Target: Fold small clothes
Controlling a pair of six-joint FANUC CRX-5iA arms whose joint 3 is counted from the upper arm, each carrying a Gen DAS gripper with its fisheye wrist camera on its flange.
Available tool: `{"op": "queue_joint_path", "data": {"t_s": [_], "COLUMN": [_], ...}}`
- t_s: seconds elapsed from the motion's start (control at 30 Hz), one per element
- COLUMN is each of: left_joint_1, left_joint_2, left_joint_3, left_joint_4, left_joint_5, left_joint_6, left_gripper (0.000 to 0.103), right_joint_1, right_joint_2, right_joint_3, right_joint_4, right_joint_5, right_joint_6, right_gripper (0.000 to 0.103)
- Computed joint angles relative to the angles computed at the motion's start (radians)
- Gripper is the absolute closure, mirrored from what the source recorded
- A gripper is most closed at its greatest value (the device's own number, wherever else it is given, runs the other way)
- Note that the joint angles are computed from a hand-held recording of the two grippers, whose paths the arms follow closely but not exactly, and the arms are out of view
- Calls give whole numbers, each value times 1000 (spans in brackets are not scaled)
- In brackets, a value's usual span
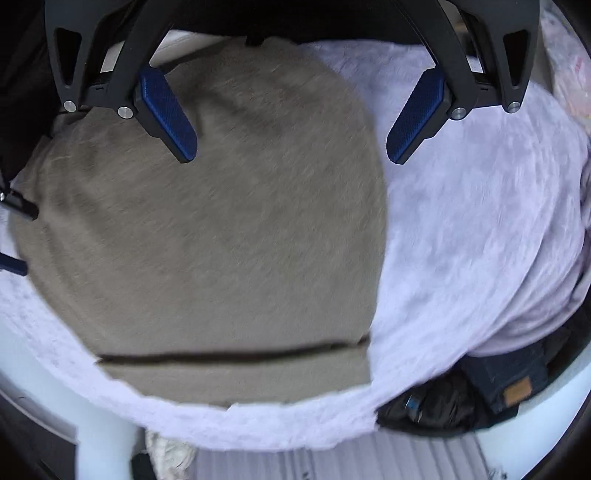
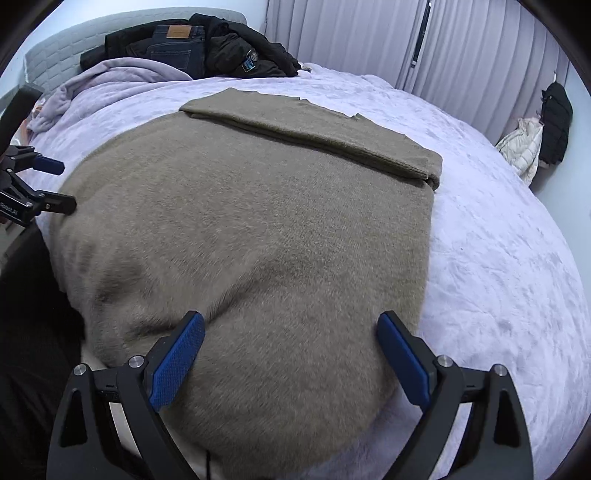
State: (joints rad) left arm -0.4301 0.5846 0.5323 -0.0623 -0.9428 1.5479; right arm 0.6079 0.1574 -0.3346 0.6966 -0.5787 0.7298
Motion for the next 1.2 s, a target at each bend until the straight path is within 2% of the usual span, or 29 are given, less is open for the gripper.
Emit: {"op": "queue_joint_path", "data": {"t_s": [0.07,0.13,0.17,0.2,0.23,0.3,0.37,0.43,0.5,0.63,0.73,0.77,0.83,0.97,1.0,1.03,1.07,1.1,1.13,1.2], "left_joint_1": [7,-13,-29,-43,-54,-40,-24,-14,-25,-32,-21,-19,-14,24,16,2,-19,-28,-24,13], "left_joint_2": [-1,34,65,99,112,69,60,39,22,-20,-52,-73,-115,-152,-143,-115,-69,-26,-6,-48], "left_joint_3": [-48,-36,4,55,65,-21,-49,-95,-115,-157,-185,-203,-247,-333,-325,-280,-194,-135,-118,-201], "left_joint_4": [159,228,198,145,95,134,162,184,139,30,1,-13,-42,187,184,129,22,-33,-35,56], "left_joint_5": [86,106,75,26,15,87,89,120,134,112,85,98,157,275,283,255,177,102,68,120], "left_joint_6": [-126,-220,-227,-209,-196,-246,-253,-260,-238,-206,-182,-164,-112,-188,-182,-149,-72,-43,-36,-88], "left_gripper": [0,0,0,0,0,0,0,0,0,0,0,0,0,0,0,0,0,0,0,0], "right_joint_1": [2,16,33,47,63,76,71,68,73,102,132,141,139,116,111,107,105,107,110,111], "right_joint_2": [-41,-41,-21,2,29,48,20,14,14,25,10,1,-38,-68,-59,-42,-13,18,49,87], "right_joint_3": [-57,-62,-31,-12,-5,-52,-116,-131,-141,-134,-141,-131,-121,-85,-70,-49,-13,17,37,53], "right_joint_4": [85,78,0,-26,0,149,234,238,266,264,246,222,185,179,176,159,117,88,85,65], "right_joint_5": [79,121,106,76,26,-31,-15,-36,-56,-139,-220,-245,-229,-118,-85,-67,-70,-99,-147,-235], "right_joint_6": [-64,-5,103,160,176,99,41,32,4,23,40,40,10,-85,-91,-77,-38,-8,5,32], "right_gripper": [7,7,7,7,7,7,7,6,6,5,5,5,5,5,5,5,5,5,5,5]}}
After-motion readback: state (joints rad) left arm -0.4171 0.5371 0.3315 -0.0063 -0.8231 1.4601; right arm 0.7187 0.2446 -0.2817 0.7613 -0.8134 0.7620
